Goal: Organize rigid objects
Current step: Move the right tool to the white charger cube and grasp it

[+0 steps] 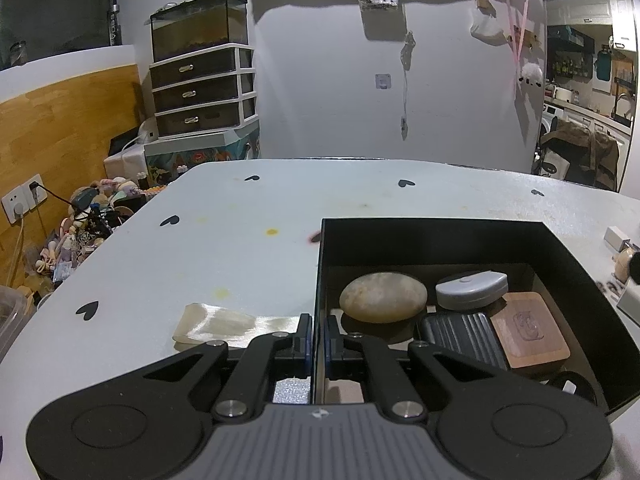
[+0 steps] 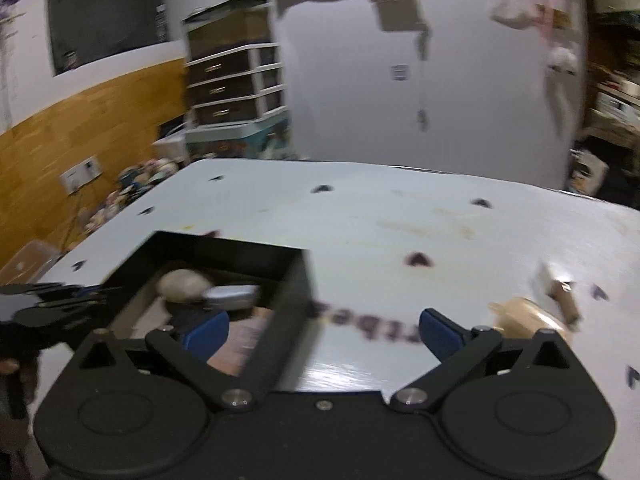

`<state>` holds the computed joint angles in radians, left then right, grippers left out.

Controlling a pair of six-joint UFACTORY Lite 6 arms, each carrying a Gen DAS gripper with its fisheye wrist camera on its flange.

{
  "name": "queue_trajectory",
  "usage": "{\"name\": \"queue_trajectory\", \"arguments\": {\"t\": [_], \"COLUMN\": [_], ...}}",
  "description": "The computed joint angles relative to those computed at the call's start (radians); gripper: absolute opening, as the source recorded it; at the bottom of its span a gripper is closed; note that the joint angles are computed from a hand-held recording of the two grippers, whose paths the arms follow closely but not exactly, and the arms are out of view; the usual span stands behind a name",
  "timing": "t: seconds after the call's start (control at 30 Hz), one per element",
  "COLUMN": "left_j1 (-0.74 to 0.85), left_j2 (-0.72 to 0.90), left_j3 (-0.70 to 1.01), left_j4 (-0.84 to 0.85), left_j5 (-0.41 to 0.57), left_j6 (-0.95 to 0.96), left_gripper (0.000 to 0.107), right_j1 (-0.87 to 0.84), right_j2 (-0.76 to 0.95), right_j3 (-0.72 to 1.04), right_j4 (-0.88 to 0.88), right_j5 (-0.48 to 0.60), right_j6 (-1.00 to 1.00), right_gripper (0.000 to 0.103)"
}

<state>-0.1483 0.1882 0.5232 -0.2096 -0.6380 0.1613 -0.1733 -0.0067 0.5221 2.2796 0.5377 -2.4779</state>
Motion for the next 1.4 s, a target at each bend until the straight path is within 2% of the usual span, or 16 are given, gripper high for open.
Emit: {"name": "queue_trajectory", "arguments": {"t": [0.23, 0.47, 0.67, 0.8, 1.0, 1.17, 1.27, 1.4], "left_j1": [0.0, 0.004, 0.008, 0.006, 0.01, 0.009, 0.009, 0.009], "left_j2": [0.016, 0.027, 0.032, 0.035, 0.039, 0.039, 0.04, 0.041], "left_j3": [0.006, 0.008, 0.01, 0.012, 0.012, 0.012, 0.013, 0.013], "left_j4": [0.002, 0.011, 0.022, 0.018, 0.023, 0.023, 0.023, 0.022], "left_j5": [-0.011, -0.019, -0.02, -0.022, -0.025, -0.025, -0.025, -0.026], "left_j6": [-0.011, -0.023, -0.036, -0.033, -0.037, -0.039, -0.039, -0.039], "left_gripper": [0.005, 0.005, 0.005, 0.005, 0.005, 0.005, 0.005, 0.005], "right_j1": [-0.145, -0.216, -0.234, -0.253, -0.237, -0.196, -0.171, -0.138], "right_j2": [0.148, 0.344, 0.449, 0.428, 0.378, 0.394, 0.431, 0.434], "right_j3": [0.028, 0.146, 0.214, 0.185, 0.148, 0.198, 0.245, 0.246], "right_j4": [0.204, 0.217, 0.152, -0.026, -0.133, -0.066, 0.003, 0.154], "right_j5": [0.053, 0.088, 0.093, 0.134, 0.142, 0.066, 0.001, -0.033], "right_j6": [-0.23, -0.252, -0.203, -0.098, -0.032, 0.002, -0.004, -0.136], "right_gripper": [0.103, 0.102, 0.1, 0.099, 0.098, 0.087, 0.072, 0.047]}}
